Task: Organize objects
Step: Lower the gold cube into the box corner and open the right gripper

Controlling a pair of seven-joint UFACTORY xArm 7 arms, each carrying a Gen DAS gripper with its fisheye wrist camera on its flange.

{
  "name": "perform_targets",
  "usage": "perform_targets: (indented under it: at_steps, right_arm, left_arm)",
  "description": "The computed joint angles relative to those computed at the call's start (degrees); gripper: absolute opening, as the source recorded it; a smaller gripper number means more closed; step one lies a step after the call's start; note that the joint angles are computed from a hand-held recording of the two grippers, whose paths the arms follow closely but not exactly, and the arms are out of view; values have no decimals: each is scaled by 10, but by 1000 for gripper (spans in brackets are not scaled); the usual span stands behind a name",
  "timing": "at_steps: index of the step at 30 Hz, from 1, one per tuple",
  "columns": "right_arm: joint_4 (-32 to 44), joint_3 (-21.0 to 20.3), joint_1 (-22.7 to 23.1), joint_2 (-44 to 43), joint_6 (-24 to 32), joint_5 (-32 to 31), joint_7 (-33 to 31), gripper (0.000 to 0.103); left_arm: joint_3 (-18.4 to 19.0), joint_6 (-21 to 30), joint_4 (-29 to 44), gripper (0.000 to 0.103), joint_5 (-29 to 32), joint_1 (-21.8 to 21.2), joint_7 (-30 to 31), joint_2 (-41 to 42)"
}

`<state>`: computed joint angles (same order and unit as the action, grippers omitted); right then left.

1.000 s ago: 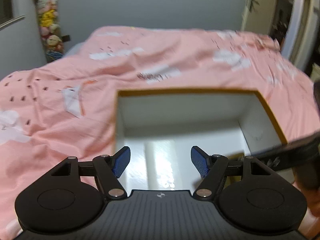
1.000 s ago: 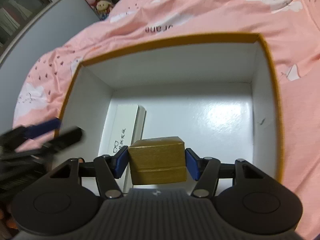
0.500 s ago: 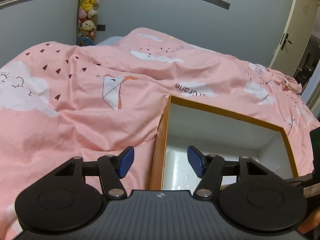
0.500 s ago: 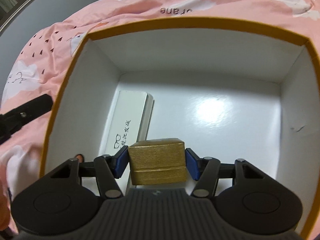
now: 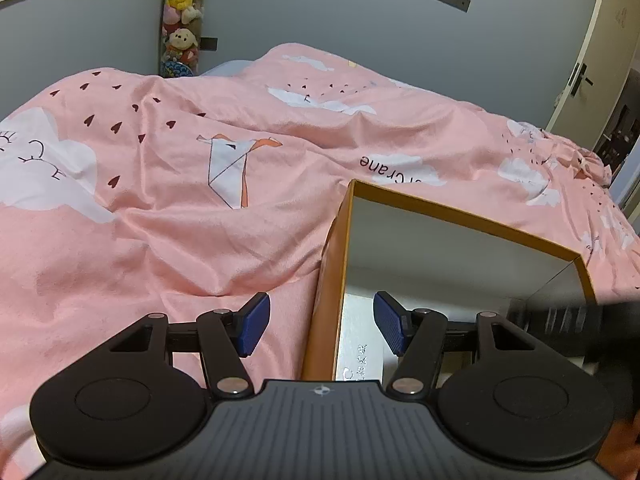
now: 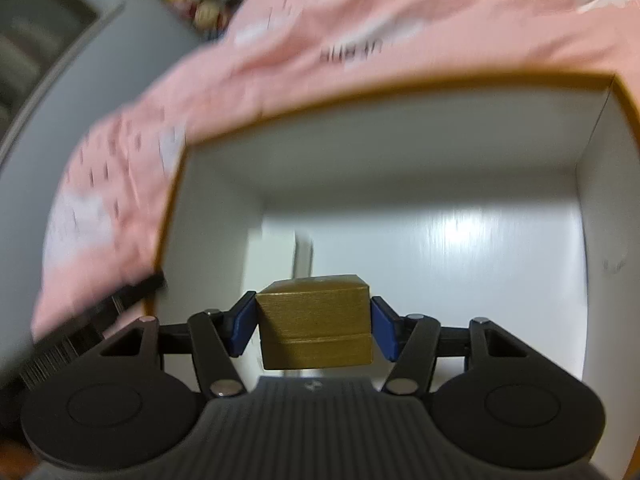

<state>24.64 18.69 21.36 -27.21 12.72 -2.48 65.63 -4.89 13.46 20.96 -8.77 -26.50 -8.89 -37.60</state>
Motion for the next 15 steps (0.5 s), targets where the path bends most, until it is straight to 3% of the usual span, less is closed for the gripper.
perform_targets:
  at_steps: [9, 12, 15]
  right_arm:
    - [72, 161, -223, 80, -78, -150, 158, 61]
    - [95, 201, -275, 116, -92, -205, 203, 61]
    - [103, 208, -288, 136, -100, -241, 228, 62]
  left_arm:
    - [-12, 5, 19, 69, 11, 11, -6, 34]
    - [-20, 3, 21, 69, 15, 18, -13, 43]
    - [-34, -1, 20, 69, 24, 28, -28, 50]
